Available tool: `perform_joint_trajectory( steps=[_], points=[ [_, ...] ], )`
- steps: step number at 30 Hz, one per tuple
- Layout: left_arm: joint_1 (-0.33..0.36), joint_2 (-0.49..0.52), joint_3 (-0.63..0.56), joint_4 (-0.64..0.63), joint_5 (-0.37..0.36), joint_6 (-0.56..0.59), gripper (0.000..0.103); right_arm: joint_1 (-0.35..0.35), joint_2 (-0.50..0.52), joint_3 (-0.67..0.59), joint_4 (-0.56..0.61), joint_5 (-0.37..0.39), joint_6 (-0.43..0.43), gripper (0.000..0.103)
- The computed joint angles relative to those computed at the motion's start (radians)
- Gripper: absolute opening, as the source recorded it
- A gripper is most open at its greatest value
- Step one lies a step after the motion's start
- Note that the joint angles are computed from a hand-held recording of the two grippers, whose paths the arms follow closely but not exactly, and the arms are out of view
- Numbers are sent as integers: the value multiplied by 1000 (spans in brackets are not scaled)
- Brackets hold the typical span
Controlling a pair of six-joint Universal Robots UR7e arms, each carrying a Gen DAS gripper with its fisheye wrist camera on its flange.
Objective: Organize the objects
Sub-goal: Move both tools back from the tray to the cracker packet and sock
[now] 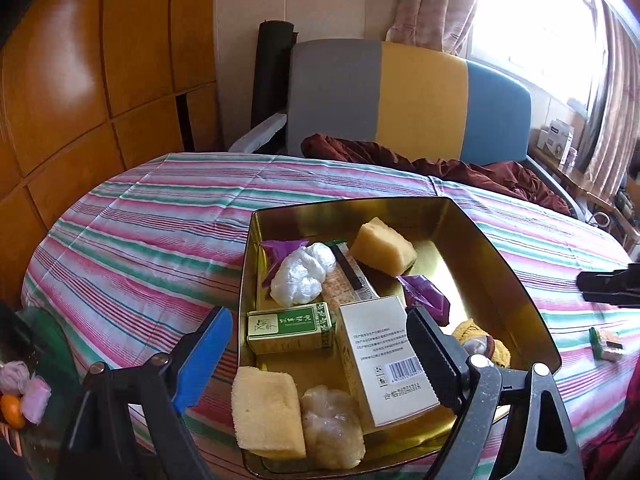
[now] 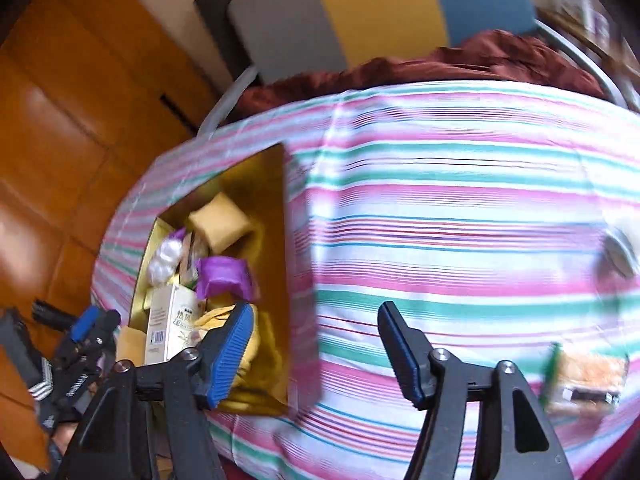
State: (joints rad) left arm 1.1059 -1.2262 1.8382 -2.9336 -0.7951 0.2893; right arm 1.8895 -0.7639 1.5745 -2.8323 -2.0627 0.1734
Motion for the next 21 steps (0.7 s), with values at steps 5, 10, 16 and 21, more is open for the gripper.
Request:
perform_joint_trajectory(
  steps=[5, 10, 16, 21],
  points=[
    [-13, 5, 2, -5, -7, 16, 90, -46, -113, 121, 20, -28, 133, 71],
    [-28, 19, -2, 1, -32, 26, 90, -99, -194, 205, 117, -12, 299, 71],
    [-49, 35, -4, 14, -64, 42, 90, -172, -281, 313, 38, 4, 487, 74],
    [-67, 52, -11, 24, -84, 57, 90, -194, -279, 290, 6, -10, 499, 77]
  ],
)
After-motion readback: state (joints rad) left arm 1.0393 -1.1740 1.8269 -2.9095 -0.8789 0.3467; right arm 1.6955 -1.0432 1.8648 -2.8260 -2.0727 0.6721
